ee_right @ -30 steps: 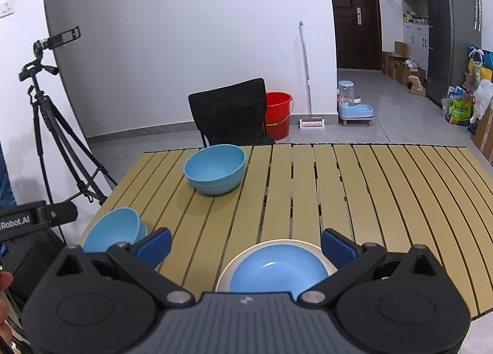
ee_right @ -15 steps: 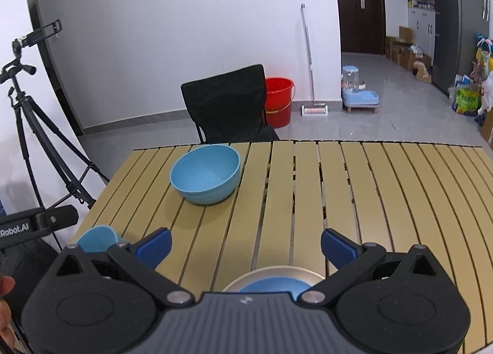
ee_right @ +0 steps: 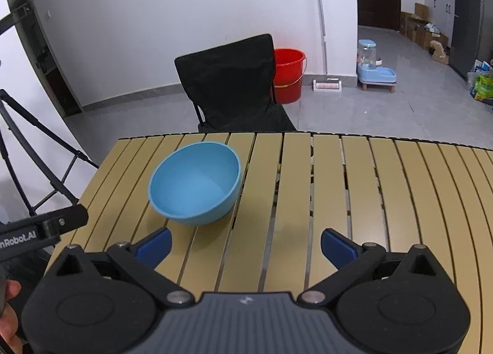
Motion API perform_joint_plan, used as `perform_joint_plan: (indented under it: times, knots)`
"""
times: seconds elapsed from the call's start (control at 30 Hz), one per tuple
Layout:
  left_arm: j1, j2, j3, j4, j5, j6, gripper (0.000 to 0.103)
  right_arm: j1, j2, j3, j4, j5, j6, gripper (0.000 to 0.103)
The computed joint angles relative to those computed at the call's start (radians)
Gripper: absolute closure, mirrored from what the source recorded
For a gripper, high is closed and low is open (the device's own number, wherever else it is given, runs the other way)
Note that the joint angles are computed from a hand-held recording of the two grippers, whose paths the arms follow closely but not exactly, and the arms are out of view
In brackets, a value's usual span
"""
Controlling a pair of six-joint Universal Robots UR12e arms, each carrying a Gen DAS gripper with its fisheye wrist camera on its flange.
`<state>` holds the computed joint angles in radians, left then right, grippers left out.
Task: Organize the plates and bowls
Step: 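Close both grippers on the rim of the last blue bowl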
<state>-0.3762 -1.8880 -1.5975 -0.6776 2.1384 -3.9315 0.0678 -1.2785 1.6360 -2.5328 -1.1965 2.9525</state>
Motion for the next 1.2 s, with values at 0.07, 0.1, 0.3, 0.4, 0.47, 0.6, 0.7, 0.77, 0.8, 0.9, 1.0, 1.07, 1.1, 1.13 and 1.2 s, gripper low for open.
perform_joint_plan:
  times: [0.07,0.1,0.3,0.4,0.47,0.6,0.7,0.77,0.8,0.9,1.0,1.07,1.1,1.13,1.2]
  knots:
    - [0.018,-0.020,0.020,-0.011,-0.017,-0.001,0.000,0.009,0.031,-0.039,0.022,-0.012,0.008,0.000]
    - [0.028,-0.031,0.032,-0.022,-0.026,-0.007,0.000,0.013,0.046,-0.057,0.032,-0.012,0.013,0.000]
    - [0.074,-0.096,0.101,-0.089,-0.066,-0.020,0.001,0.032,0.132,-0.153,0.079,-0.029,0.026,0.004]
    - [0.087,-0.132,0.148,-0.149,-0.074,-0.009,0.011,0.036,0.176,-0.203,0.117,-0.018,0.047,0.014]
    - [0.093,-0.155,0.177,-0.187,-0.078,-0.009,0.017,0.038,0.204,-0.232,0.136,-0.004,0.054,0.021]
    - [0.113,-0.184,0.203,-0.214,-0.132,-0.023,0.042,0.048,0.251,-0.276,0.157,0.005,0.056,0.035]
    - [0.125,-0.200,0.217,-0.226,-0.178,-0.027,0.071,0.052,0.276,-0.301,0.188,0.018,0.053,0.059]
    - [0.130,-0.206,0.219,-0.230,-0.195,-0.028,0.087,0.053,0.286,-0.308,0.189,0.036,0.058,0.076]
    - [0.133,-0.205,0.213,-0.213,-0.209,-0.023,0.094,0.052,0.291,-0.312,0.193,0.049,0.062,0.081]
    - [0.126,-0.207,0.210,-0.191,-0.191,-0.005,0.094,0.047,0.298,-0.314,0.191,0.093,0.077,0.094]
    - [0.119,-0.207,0.210,-0.184,-0.178,0.010,0.095,0.049,0.293,-0.299,0.157,0.081,0.089,0.095]
    - [0.115,-0.210,0.216,-0.183,-0.171,0.018,0.095,0.048,0.291,-0.295,0.155,0.080,0.102,0.096]
    - [0.113,-0.209,0.217,-0.184,-0.166,0.022,0.095,0.048,0.288,-0.292,0.155,0.076,0.106,0.096]
    - [0.110,-0.209,0.218,-0.184,-0.159,0.026,0.095,0.047,0.287,-0.290,0.153,0.074,0.106,0.096]
    - [0.105,-0.208,0.221,-0.184,-0.153,0.031,0.095,0.046,0.285,-0.289,0.153,0.072,0.106,0.096]
